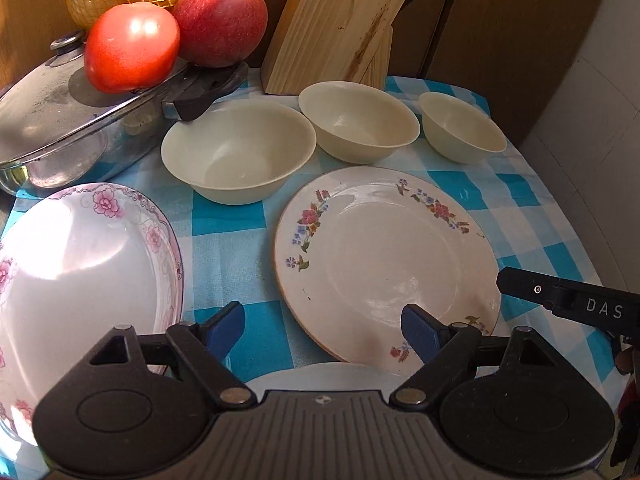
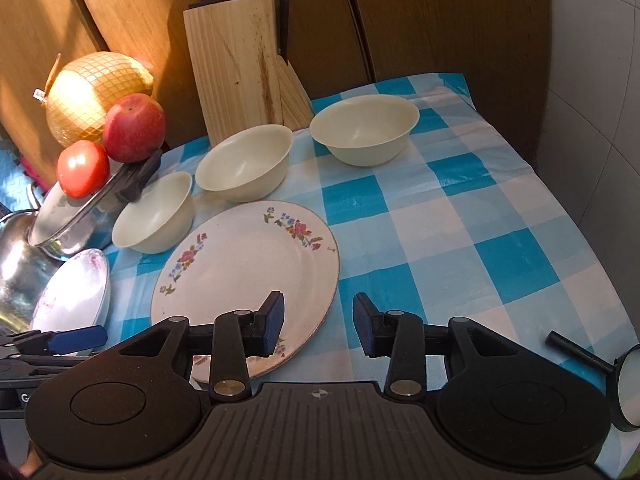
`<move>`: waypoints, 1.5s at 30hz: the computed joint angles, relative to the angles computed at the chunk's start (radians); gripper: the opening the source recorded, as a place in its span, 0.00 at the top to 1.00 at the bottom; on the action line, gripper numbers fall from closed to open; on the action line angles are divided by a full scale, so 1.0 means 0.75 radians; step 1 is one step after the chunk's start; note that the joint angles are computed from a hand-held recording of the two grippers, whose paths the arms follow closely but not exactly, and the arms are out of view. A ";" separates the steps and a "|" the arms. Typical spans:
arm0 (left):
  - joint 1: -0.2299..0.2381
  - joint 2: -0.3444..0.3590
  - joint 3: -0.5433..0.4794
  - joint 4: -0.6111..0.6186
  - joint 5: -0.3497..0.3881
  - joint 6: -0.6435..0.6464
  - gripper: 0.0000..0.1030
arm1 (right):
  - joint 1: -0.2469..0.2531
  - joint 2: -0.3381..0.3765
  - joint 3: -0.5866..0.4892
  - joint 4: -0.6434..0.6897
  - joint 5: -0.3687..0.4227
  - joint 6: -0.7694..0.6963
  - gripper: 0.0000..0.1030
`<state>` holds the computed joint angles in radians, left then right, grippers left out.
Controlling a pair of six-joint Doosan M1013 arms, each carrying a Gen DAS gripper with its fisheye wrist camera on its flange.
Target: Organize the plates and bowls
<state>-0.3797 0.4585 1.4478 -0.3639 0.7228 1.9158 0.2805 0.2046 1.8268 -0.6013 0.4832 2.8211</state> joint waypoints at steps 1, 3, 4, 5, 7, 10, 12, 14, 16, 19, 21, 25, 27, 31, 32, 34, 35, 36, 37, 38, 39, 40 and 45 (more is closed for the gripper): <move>-0.007 0.014 -0.011 0.019 -0.001 -0.017 0.22 | -0.014 0.008 -0.005 0.055 -0.005 -0.038 0.54; -0.015 0.033 -0.028 0.035 -0.004 -0.035 0.22 | -0.034 0.021 -0.008 0.130 -0.018 -0.085 0.55; -0.014 0.046 -0.042 0.023 0.009 -0.028 0.22 | -0.049 0.026 -0.009 0.203 -0.034 -0.146 0.55; -0.015 0.052 -0.047 0.013 0.001 -0.020 0.22 | -0.059 0.030 -0.009 0.243 -0.048 -0.174 0.55; -0.016 0.064 -0.063 -0.006 0.001 -0.001 0.22 | -0.083 0.037 -0.004 0.386 -0.093 -0.271 0.59; -0.017 0.084 -0.085 -0.025 -0.012 0.033 0.22 | -0.104 0.044 0.000 0.547 -0.148 -0.408 0.66; -0.025 0.088 -0.087 0.000 -0.034 0.046 0.22 | -0.109 0.052 -0.004 0.598 -0.166 -0.457 0.70; -0.037 0.087 -0.078 0.043 -0.074 0.047 0.22 | -0.119 0.053 0.002 0.661 -0.193 -0.488 0.69; -0.045 0.090 -0.074 0.061 -0.098 0.057 0.18 | -0.138 0.050 0.019 0.791 -0.239 -0.573 0.70; -0.044 0.095 -0.078 0.045 -0.095 0.072 0.14 | -0.137 0.049 0.028 0.785 -0.263 -0.613 0.71; -0.048 0.091 -0.067 0.050 -0.117 0.077 0.11 | -0.130 0.050 0.030 0.713 -0.270 -0.572 0.71; -0.054 0.096 -0.085 0.066 -0.074 0.068 0.10 | -0.125 0.053 0.025 0.629 -0.264 -0.499 0.74; -0.054 0.094 -0.084 0.073 -0.076 0.058 0.12 | -0.117 0.054 0.022 0.548 -0.255 -0.433 0.76; -0.061 0.070 -0.056 0.105 -0.111 0.041 0.12 | -0.107 0.055 0.020 0.471 -0.248 -0.389 0.76; -0.061 0.067 -0.055 0.105 -0.111 0.039 0.12 | -0.108 0.053 0.021 0.485 -0.247 -0.401 0.76; -0.059 0.066 -0.059 0.086 -0.107 0.047 0.12 | -0.108 0.047 0.024 0.482 -0.248 -0.399 0.76; -0.057 0.067 -0.065 0.075 -0.099 0.046 0.12 | -0.106 0.043 0.028 0.463 -0.252 -0.380 0.76; -0.055 0.068 -0.068 0.068 -0.093 0.040 0.13 | -0.105 0.040 0.031 0.443 -0.256 -0.362 0.76; -0.054 0.067 -0.070 0.059 -0.092 0.037 0.13 | -0.102 0.034 0.036 0.396 -0.266 -0.312 0.76; -0.055 0.065 -0.069 0.059 -0.097 0.036 0.13 | -0.103 0.031 0.040 0.382 -0.273 -0.300 0.76; -0.057 0.061 -0.064 0.063 -0.108 0.035 0.13 | -0.104 0.026 0.045 0.362 -0.285 -0.274 0.76; -0.058 0.057 -0.060 0.064 -0.119 0.034 0.13 | -0.104 0.022 0.049 0.335 -0.296 -0.238 0.76; -0.057 0.036 -0.045 0.020 -0.160 0.070 0.13 | -0.099 0.011 0.059 0.240 -0.302 -0.149 0.76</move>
<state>-0.4226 0.4852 1.4142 -0.3491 0.6026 1.9684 0.2062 0.2126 1.8707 -0.4215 0.2568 2.7093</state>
